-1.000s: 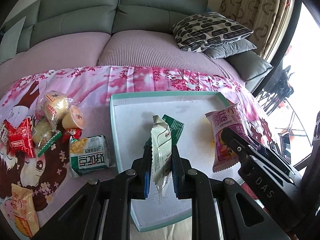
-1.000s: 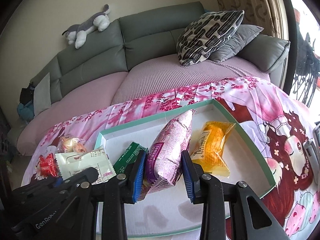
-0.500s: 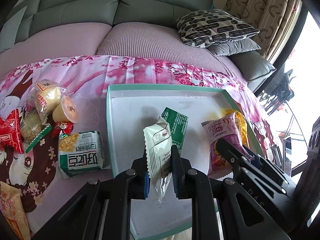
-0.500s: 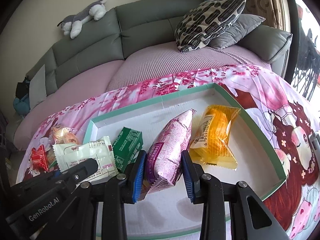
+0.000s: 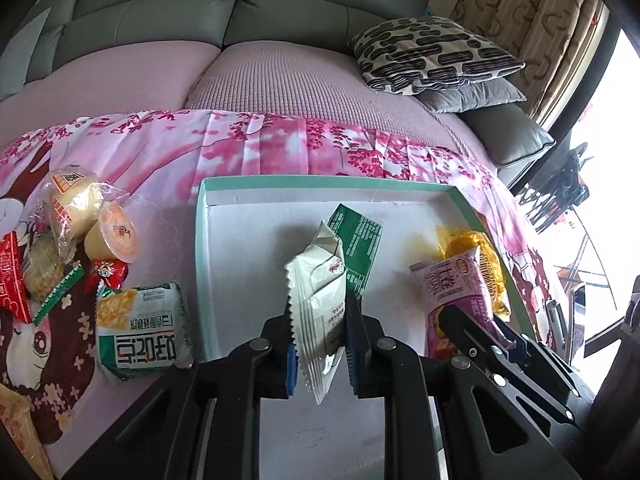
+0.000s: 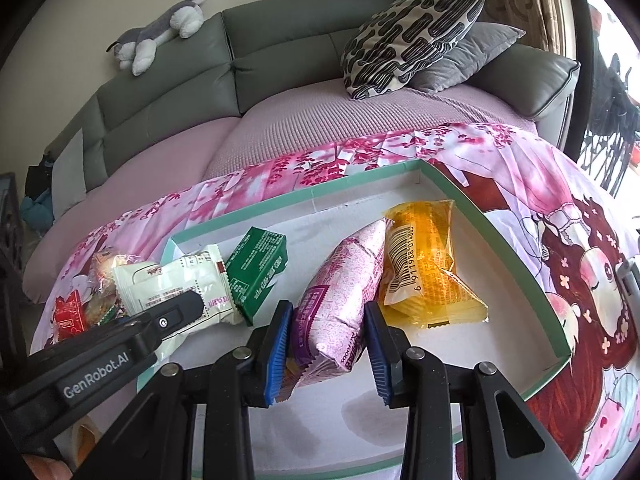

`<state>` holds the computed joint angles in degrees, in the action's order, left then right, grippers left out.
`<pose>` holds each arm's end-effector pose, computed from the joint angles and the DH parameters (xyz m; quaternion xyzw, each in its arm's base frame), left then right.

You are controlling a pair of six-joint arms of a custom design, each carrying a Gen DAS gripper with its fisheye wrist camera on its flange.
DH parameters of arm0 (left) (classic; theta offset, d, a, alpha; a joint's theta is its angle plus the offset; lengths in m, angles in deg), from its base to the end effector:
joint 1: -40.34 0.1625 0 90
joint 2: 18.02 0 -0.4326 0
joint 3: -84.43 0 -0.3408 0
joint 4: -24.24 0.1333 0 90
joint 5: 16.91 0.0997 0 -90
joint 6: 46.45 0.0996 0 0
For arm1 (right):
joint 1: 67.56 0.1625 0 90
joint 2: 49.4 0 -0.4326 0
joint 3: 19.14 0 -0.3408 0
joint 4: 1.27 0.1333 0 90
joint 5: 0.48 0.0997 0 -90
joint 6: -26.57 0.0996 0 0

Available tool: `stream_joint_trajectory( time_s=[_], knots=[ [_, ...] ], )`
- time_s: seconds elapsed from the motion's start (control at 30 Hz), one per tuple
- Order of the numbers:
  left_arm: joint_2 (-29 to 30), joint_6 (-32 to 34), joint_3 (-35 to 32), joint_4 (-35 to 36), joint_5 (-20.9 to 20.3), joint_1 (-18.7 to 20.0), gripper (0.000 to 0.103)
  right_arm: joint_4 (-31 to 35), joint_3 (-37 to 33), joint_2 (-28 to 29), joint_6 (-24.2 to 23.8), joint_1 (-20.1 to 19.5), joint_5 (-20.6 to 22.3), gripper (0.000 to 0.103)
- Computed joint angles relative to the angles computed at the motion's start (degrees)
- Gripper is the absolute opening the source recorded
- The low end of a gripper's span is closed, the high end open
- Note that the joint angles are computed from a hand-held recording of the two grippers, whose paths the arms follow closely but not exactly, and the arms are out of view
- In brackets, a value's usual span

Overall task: Organize snacks
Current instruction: 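Open both tools to release the white packet and pink bag into the tray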

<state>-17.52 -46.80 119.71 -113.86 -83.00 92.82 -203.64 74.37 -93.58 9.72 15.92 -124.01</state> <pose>-0.3653 -0.7608 -0.1082 0.2889 0.9290 -0.1661 0.1607 0.0038 -0.6562 0.2567 -0.0767 -0.8265 0.4404 0.3422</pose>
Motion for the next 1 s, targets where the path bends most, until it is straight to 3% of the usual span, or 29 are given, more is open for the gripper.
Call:
stream_joint_trajectory(
  time_s=[0.03,0.17,0.37,0.73,0.77,0.83,0.93,1.0],
  knots=[
    [0.0,0.0,0.0,0.1,0.8,-0.2,0.024,-0.1,0.1,-0.1,0.2,-0.1,0.0,0.04],
    [-0.8,0.4,1.1,0.1,2.3,-0.7,0.051,0.4,0.3,-0.4,0.7,-0.1,0.0,0.04],
    [-2.7,2.0,4.3,-2.3,4.7,-1.8,0.061,-0.6,0.4,-0.4,-0.1,0.2,-0.6,0.042],
    [-3.9,0.2,5.7,-2.4,10.2,-1.9,0.063,-2.2,0.8,-0.7,-1.3,0.6,-0.9,0.046],
    [-3.8,-0.5,5.3,-1.7,10.5,-1.7,0.063,-2.2,0.7,-0.7,-1.4,0.6,-1.1,0.047],
    [-3.5,-2.0,4.3,0.0,11.6,-1.4,0.065,-2.0,0.5,-0.5,-1.5,0.6,-1.7,0.06],
    [-2.9,-3.4,3.7,0.5,14.6,-1.3,0.086,-2.1,0.2,-0.2,-2.0,0.7,-2.4,0.069],
    [-2.6,-3.2,3.7,-0.1,16.6,-1.3,0.089,-2.2,0.1,-0.1,-2.0,0.7,-2.5,0.077]
  ],
)
